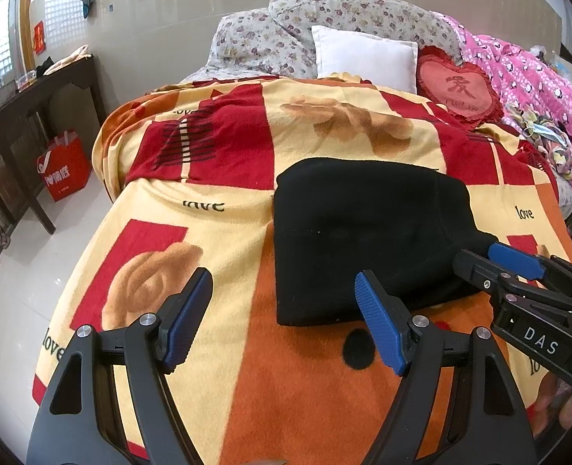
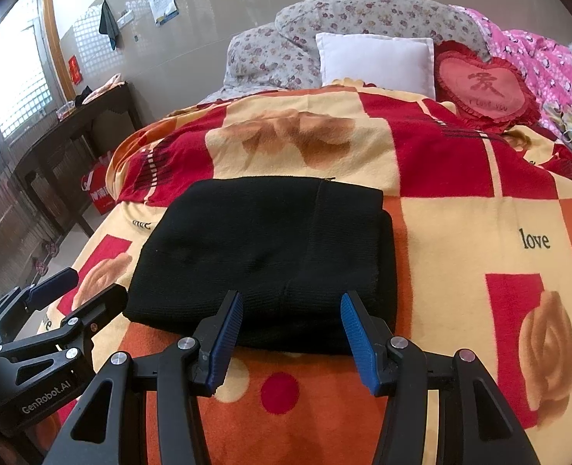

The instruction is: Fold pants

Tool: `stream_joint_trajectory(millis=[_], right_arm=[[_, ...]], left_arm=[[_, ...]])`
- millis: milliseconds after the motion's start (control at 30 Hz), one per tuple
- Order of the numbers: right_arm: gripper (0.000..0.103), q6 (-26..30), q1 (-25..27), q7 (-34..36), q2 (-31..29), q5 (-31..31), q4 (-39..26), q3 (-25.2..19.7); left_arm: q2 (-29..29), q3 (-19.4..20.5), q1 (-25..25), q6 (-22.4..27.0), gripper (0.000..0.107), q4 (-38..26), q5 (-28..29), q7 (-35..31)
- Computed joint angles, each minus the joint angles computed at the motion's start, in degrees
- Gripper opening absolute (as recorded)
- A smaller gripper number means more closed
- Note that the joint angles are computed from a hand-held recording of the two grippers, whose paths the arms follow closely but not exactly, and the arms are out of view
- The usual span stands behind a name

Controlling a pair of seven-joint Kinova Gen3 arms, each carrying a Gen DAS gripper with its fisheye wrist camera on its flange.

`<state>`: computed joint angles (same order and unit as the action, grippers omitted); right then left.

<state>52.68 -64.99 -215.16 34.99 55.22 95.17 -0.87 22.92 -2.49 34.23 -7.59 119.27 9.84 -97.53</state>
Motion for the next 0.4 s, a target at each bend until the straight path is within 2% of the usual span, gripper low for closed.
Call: stream_joint_trajectory(millis=[267,400], right_arm=[[0.051,-1.1,0.1,-0.6,-0.1,0.4,0.5,0.1],[0.051,-3.1,-0.2,-3.6,-1.2,2.1,3.3,0.4]], left_arm=[[-0.1,1.5,-1.3,-0.4,0.077,0.3,-0.7,0.0],[-0.4,-0.1,0.6,-2.5,0.077,1.3,0.5,-1.2]])
